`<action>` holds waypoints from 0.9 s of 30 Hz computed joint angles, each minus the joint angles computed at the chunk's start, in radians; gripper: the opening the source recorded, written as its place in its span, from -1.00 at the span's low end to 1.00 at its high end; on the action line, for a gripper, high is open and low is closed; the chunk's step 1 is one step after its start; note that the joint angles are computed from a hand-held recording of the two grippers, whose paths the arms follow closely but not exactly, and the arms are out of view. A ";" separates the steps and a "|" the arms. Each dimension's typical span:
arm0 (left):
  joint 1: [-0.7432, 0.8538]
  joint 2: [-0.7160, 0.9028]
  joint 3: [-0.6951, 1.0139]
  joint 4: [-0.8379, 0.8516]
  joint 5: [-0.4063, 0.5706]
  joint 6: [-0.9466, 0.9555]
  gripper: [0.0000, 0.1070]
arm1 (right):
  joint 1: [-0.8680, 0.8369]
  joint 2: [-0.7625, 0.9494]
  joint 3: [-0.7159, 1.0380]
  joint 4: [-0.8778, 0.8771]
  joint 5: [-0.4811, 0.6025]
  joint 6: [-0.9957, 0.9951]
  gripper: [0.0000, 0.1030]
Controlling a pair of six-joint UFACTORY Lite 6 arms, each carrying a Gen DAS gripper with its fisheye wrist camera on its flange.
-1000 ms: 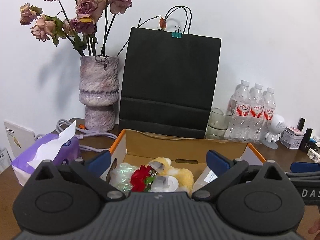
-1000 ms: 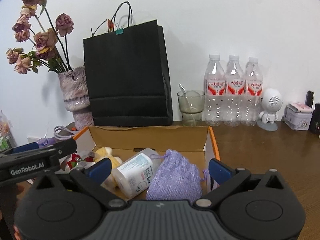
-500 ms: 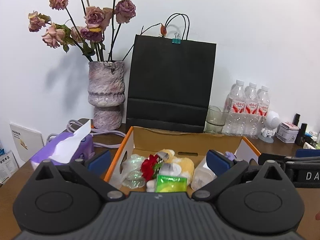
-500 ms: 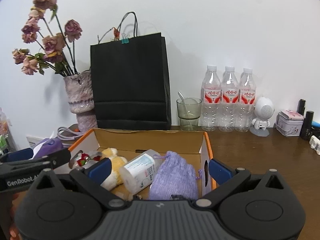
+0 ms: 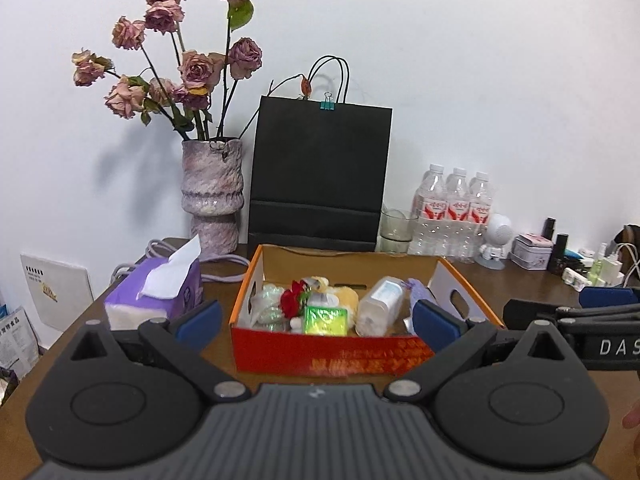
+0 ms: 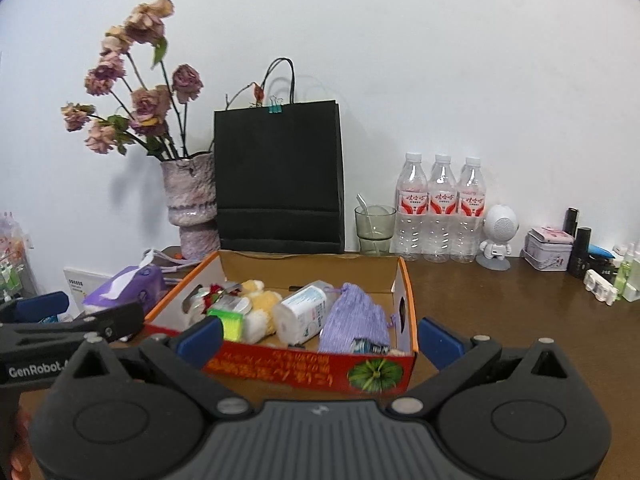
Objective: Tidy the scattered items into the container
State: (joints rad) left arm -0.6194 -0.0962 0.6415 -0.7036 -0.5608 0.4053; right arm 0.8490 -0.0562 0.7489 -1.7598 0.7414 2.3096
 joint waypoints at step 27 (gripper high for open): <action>-0.157 -0.427 -0.325 -0.439 0.022 0.350 0.93 | 0.432 -0.091 -0.083 0.330 0.282 -0.059 1.00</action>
State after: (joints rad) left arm -0.7769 -0.5232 0.3167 -1.1426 -0.5389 0.7549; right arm 1.2814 -0.1473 0.6654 -1.4294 1.0233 2.2504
